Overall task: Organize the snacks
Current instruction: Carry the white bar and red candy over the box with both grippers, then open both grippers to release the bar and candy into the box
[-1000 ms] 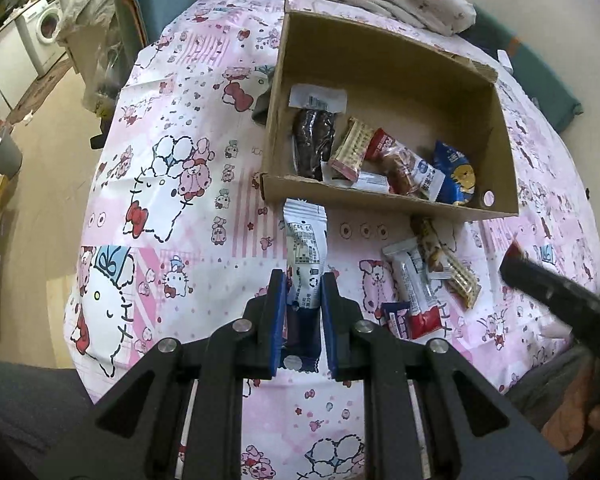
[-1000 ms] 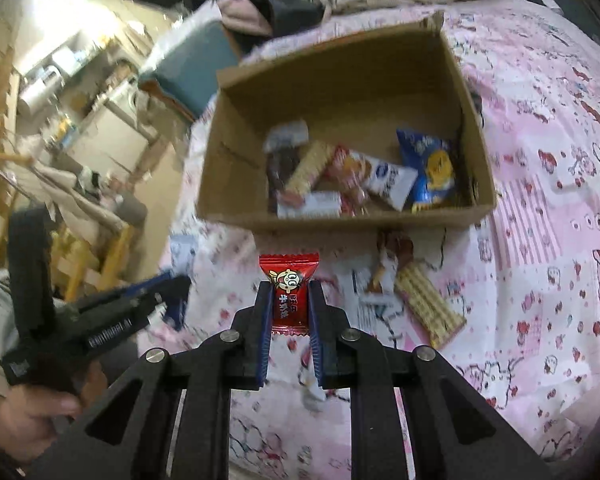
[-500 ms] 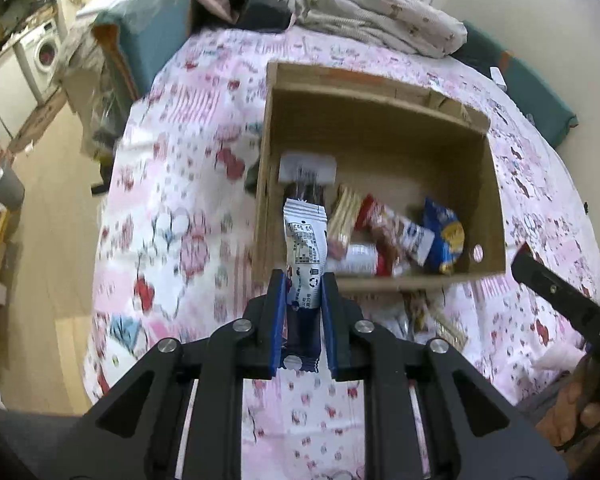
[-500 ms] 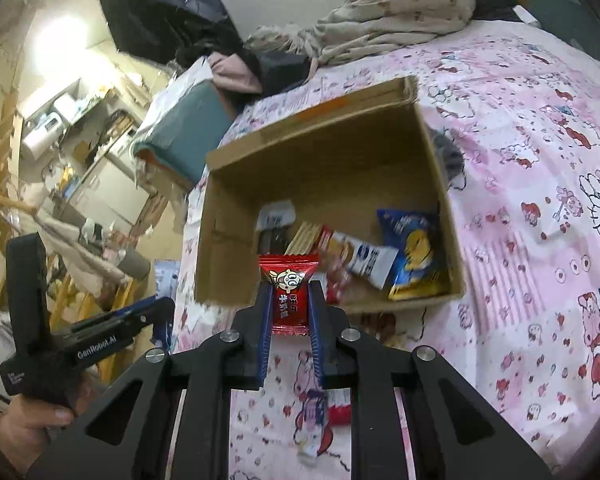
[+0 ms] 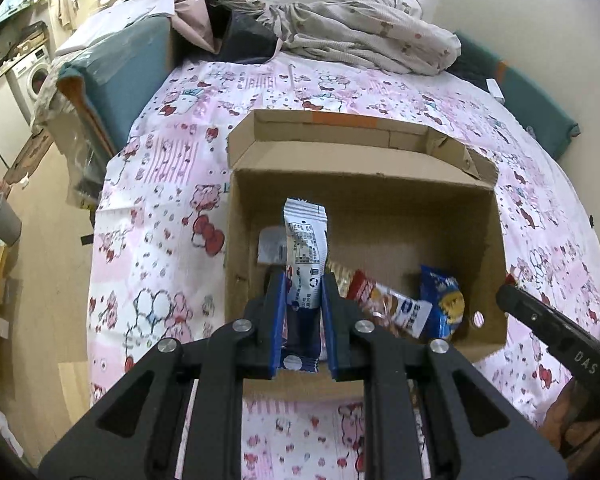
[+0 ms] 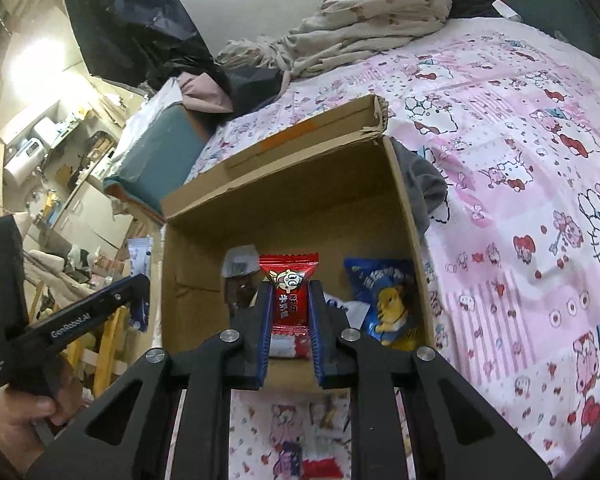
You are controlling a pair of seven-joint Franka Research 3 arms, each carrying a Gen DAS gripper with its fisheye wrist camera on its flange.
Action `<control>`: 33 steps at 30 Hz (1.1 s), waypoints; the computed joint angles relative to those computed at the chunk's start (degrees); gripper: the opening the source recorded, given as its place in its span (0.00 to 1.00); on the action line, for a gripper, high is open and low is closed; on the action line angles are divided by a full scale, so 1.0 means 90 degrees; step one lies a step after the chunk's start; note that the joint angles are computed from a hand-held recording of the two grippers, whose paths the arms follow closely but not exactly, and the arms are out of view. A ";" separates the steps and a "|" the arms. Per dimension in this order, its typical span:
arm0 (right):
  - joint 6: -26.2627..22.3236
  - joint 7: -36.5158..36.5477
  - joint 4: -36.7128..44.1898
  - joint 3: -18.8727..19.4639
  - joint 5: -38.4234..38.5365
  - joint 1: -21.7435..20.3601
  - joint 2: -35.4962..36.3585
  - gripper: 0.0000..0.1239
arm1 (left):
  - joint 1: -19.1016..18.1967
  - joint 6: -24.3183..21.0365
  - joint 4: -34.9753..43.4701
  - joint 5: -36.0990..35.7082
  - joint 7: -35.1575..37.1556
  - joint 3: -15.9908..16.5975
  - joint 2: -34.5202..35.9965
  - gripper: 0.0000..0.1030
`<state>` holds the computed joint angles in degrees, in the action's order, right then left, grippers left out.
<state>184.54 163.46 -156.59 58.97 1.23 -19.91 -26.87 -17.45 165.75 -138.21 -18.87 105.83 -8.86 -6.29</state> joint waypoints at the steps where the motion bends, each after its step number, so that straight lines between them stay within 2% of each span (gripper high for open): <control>1: -0.0005 -0.0027 0.0042 0.0067 -0.0045 -0.0126 0.0088 0.14 | -0.0017 0.0071 0.0057 -0.0018 0.0036 -0.0007 0.0101 0.14; 4: 0.0096 -0.0081 0.0138 0.0307 -0.0128 -0.0530 0.0406 0.14 | -0.0027 0.0312 0.0125 -0.0184 0.0241 -0.0061 0.0317 0.14; 8: 0.0121 -0.0161 0.0228 0.0584 -0.0179 -0.0880 0.0681 0.14 | -0.0057 0.0405 0.0230 -0.1181 0.1353 -0.0147 0.0563 0.14; 10: 0.0160 -0.0191 0.0256 0.0643 -0.0163 -0.0940 0.0761 0.14 | 0.0080 0.0239 0.0339 -0.0840 0.1216 -0.0258 0.0717 0.14; 13: 0.0169 -0.0259 0.0307 0.0711 -0.0127 -0.0998 0.0786 0.14 | 0.0233 0.0324 0.0353 -0.0635 0.0967 -0.0410 0.0830 0.14; 21: 0.0152 -0.0354 0.0332 0.0741 -0.0039 -0.1073 0.1053 0.14 | 0.0456 0.0351 0.0390 -0.1115 0.1226 -0.0678 0.0914 0.15; 29: 0.0135 -0.0188 0.0348 0.0899 -0.0116 -0.1231 0.0977 0.17 | 0.0465 0.0340 0.0380 -0.0957 0.0965 -0.0651 0.0862 0.15; 33: 0.0325 -0.0212 0.0303 0.0963 -0.0031 -0.1271 0.0955 0.17 | 0.0446 0.0436 0.0305 -0.0749 0.0806 -0.0626 0.0824 0.15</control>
